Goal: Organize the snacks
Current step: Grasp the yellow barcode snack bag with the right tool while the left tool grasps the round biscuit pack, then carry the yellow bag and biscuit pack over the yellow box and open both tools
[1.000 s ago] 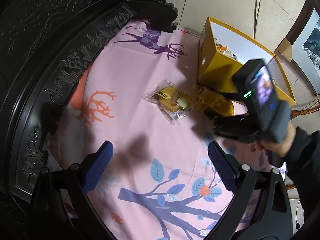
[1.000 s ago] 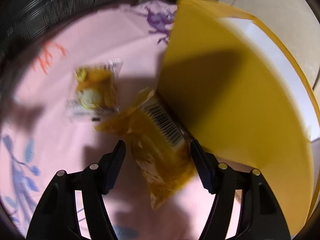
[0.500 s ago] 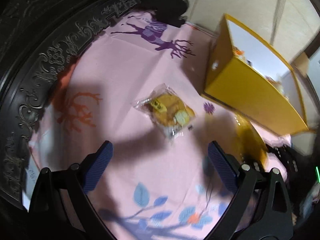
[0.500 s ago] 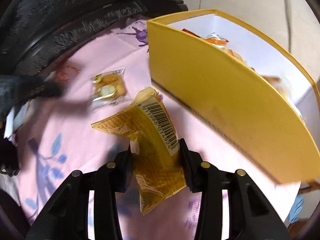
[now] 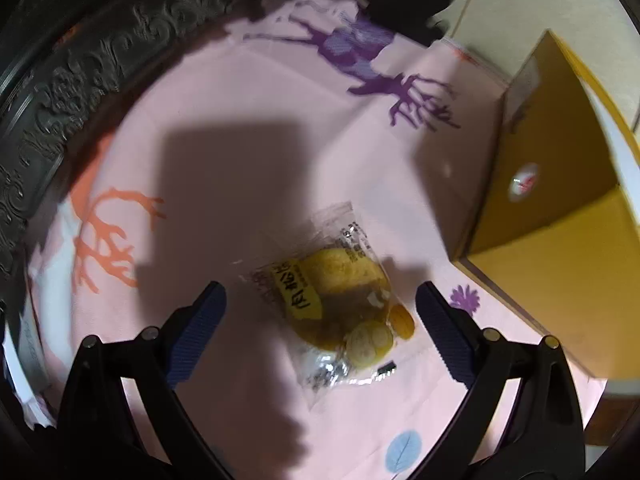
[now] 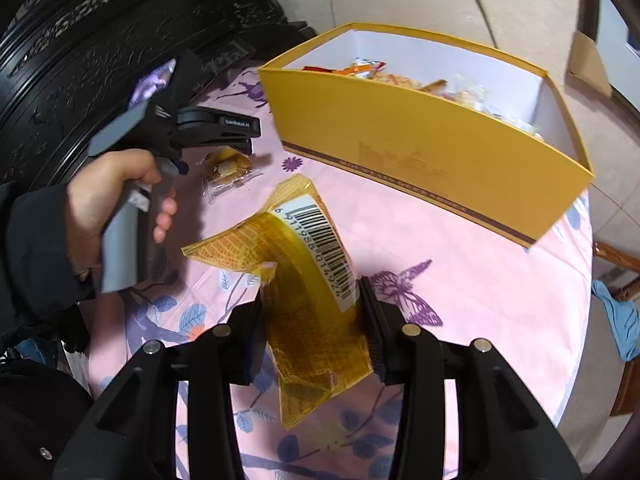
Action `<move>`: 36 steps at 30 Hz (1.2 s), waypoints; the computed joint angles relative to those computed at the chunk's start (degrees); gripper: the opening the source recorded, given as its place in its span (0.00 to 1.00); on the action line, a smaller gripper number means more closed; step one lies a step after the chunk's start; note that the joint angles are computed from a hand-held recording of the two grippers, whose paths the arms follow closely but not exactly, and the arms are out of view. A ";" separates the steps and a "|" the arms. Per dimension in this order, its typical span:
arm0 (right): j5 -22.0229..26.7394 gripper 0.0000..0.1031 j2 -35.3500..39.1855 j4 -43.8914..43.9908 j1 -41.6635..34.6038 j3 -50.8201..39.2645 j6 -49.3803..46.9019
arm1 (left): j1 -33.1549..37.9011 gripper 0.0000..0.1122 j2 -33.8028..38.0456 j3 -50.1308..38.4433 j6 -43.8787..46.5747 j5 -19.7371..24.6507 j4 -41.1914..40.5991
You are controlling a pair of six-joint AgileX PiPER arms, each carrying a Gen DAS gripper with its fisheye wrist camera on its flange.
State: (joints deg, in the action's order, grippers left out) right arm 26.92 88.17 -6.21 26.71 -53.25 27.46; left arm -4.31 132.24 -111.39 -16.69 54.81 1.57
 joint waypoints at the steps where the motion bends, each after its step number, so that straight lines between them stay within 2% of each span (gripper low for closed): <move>1: 0.18 0.41 -0.52 -0.12 -0.14 0.26 0.48 | -0.03 0.86 1.48 -2.04 -0.56 1.51 0.12; 3: 0.36 0.41 -1.62 -0.59 -0.46 0.91 1.70 | -0.32 0.85 3.98 -5.36 -1.18 3.85 0.73; 5: 0.59 0.41 -2.64 -1.31 -0.54 1.28 3.06 | -0.91 0.77 3.34 -3.59 -1.82 1.67 2.64; 6: 0.69 0.41 -2.99 -1.76 -0.51 1.22 3.69 | -1.45 0.61 2.13 -1.32 -2.16 -0.71 4.54; 7: 0.82 0.41 -3.42 -2.40 -0.38 1.26 4.49 | -1.55 0.49 1.21 0.27 -1.22 -2.58 4.60; 11: 1.16 0.41 -4.82 -4.05 0.07 1.91 7.27 | -0.91 0.48 -0.75 4.00 3.08 -4.72 2.76; 14: 0.87 0.41 -5.33 -5.53 0.65 2.36 9.08 | 0.19 0.48 -5.28 11.55 6.28 -8.94 -0.25; 19: 1.24 0.41 -5.12 -7.14 1.36 2.18 11.09 | -0.52 0.48 -17.71 27.62 18.37 -16.92 -7.04; 23: 2.21 0.41 -4.21 -7.89 1.40 1.56 12.51 | -2.02 0.48 -25.08 34.89 27.03 -18.27 -13.52; 28: 4.79 0.41 -5.52 -11.51 2.30 0.37 16.30 | -5.16 0.48 -31.79 37.90 34.24 -16.07 -18.93; 33: 8.79 0.41 -7.08 -13.25 0.31 -3.69 16.58 | -6.80 0.48 -29.83 29.36 34.29 -10.05 -20.12; 36: 11.38 0.41 -5.66 -12.75 -2.37 -8.60 14.56 | -8.20 0.48 -26.32 20.54 31.62 -4.92 -19.07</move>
